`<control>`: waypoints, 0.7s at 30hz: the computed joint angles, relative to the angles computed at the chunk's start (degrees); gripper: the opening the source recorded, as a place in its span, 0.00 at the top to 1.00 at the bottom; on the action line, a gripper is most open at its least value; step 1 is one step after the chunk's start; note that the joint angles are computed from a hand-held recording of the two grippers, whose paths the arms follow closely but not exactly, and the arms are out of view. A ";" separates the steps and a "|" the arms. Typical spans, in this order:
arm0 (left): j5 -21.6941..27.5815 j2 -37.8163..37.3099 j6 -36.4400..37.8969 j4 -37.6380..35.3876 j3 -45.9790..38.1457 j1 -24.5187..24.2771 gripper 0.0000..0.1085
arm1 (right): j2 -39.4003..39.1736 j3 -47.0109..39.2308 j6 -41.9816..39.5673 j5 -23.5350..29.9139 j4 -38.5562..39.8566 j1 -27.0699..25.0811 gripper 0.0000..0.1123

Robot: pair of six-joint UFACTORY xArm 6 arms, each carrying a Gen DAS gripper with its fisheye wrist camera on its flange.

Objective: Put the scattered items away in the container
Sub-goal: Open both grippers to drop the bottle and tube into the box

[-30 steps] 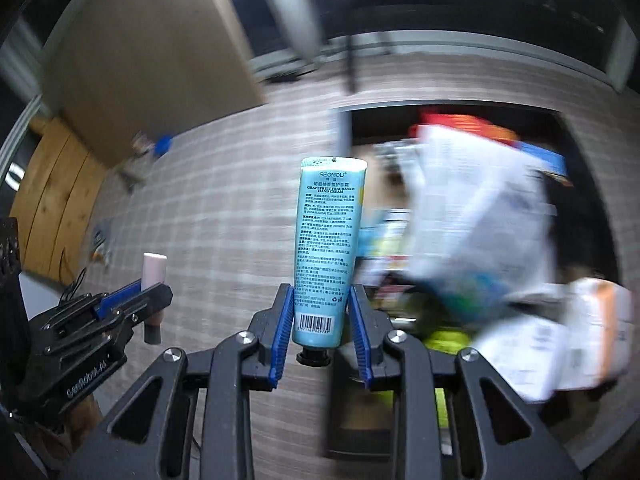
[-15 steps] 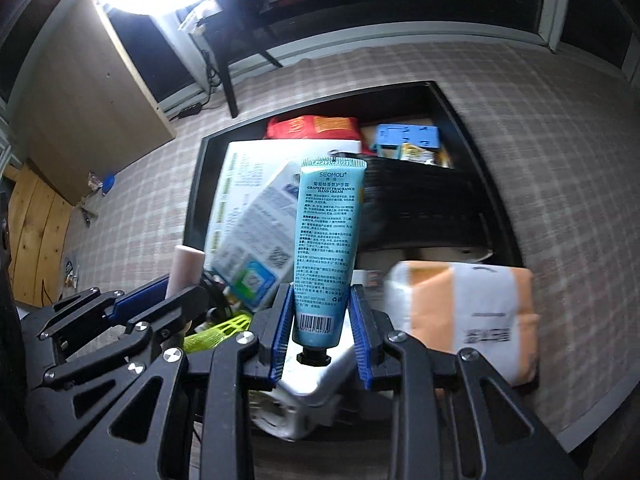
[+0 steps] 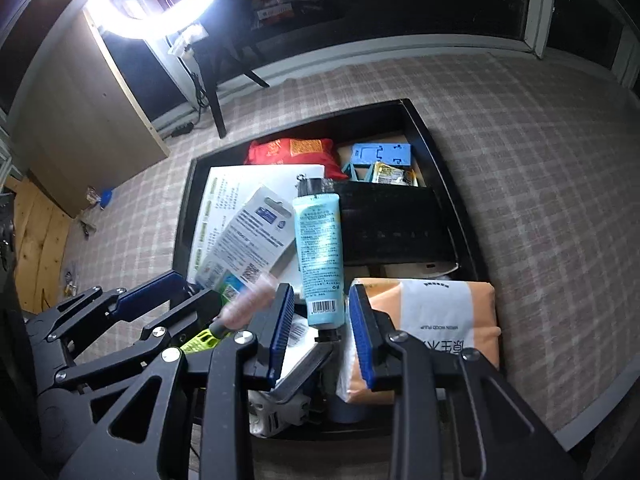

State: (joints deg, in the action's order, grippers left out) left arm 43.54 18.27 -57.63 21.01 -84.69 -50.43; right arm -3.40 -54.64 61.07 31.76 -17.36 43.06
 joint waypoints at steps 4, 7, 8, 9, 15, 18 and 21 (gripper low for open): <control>0.00 -1.78 -0.84 0.73 2.00 0.16 0.68 | 0.77 -1.29 0.27 0.09 -0.61 0.72 0.74; -0.33 -3.83 -1.60 1.08 4.49 0.56 0.68 | 1.93 -2.52 -0.31 -0.29 -0.08 1.29 0.74; -0.59 -4.87 -2.01 1.27 5.85 0.78 0.68 | 2.48 -3.12 -0.46 -0.29 0.09 1.54 0.74; -0.50 -5.54 -2.41 1.49 6.66 0.94 0.68 | 3.08 -3.81 -0.39 -0.19 0.01 1.82 0.74; -0.96 -12.59 -4.81 1.98 15.62 2.95 0.68 | 7.79 -9.52 0.07 0.69 -0.43 4.36 0.74; -1.13 -17.26 -6.34 2.60 21.09 4.28 0.68 | 11.12 -13.66 -0.43 1.61 -0.19 5.80 0.74; -1.35 -22.29 -7.77 2.89 26.81 5.84 0.68 | 15.08 -18.62 -1.66 2.56 0.89 7.26 0.74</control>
